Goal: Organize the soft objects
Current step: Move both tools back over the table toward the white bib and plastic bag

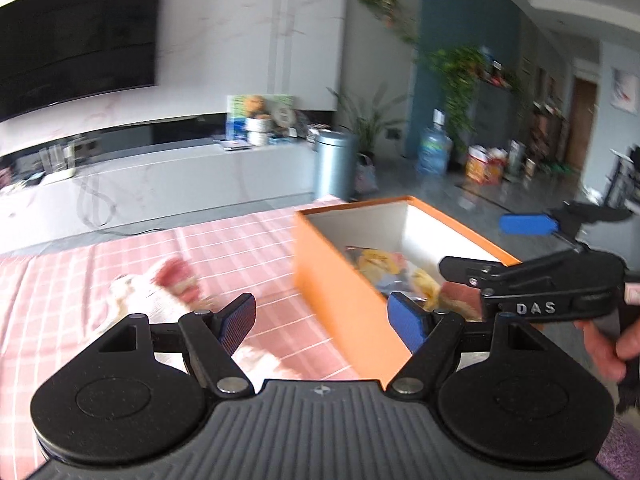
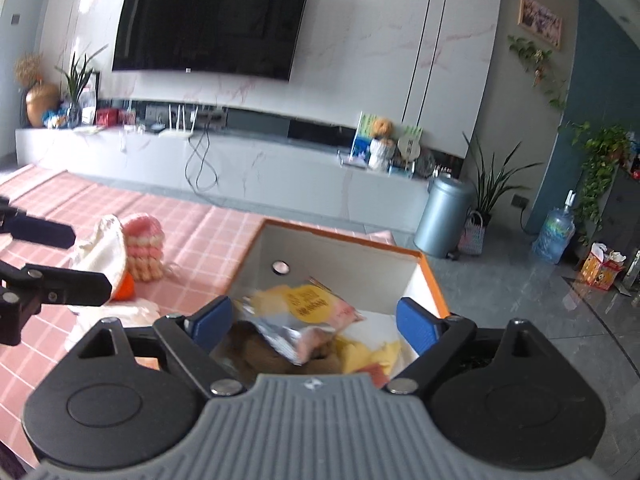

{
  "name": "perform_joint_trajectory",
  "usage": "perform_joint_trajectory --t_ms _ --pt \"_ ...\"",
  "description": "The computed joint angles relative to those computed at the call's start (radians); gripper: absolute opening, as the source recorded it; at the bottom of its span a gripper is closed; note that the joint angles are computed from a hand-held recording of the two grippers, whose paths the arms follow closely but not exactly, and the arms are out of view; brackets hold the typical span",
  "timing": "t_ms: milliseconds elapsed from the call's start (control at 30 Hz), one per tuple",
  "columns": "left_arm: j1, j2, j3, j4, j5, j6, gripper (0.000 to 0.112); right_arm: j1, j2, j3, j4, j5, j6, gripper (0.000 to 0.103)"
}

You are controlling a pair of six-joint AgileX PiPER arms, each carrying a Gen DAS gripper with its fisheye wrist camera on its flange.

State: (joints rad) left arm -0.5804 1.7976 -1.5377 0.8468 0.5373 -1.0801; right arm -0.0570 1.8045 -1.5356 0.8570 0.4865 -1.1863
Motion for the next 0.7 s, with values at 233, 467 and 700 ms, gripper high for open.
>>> perform_joint_trajectory --t_ms 233,467,700 --pt "-0.016 -0.108 0.218 0.26 0.061 -0.432 0.088 0.087 -0.138 0.266 0.387 -0.127 -0.362 0.089" --pt "0.031 -0.192 0.404 0.329 0.022 -0.651 0.088 0.166 -0.183 0.406 0.6 -0.151 -0.617 0.086" --pt "0.065 -0.224 0.483 0.397 -0.004 -0.786 0.088 0.234 -0.152 0.406 0.569 -0.185 -0.629 0.075"
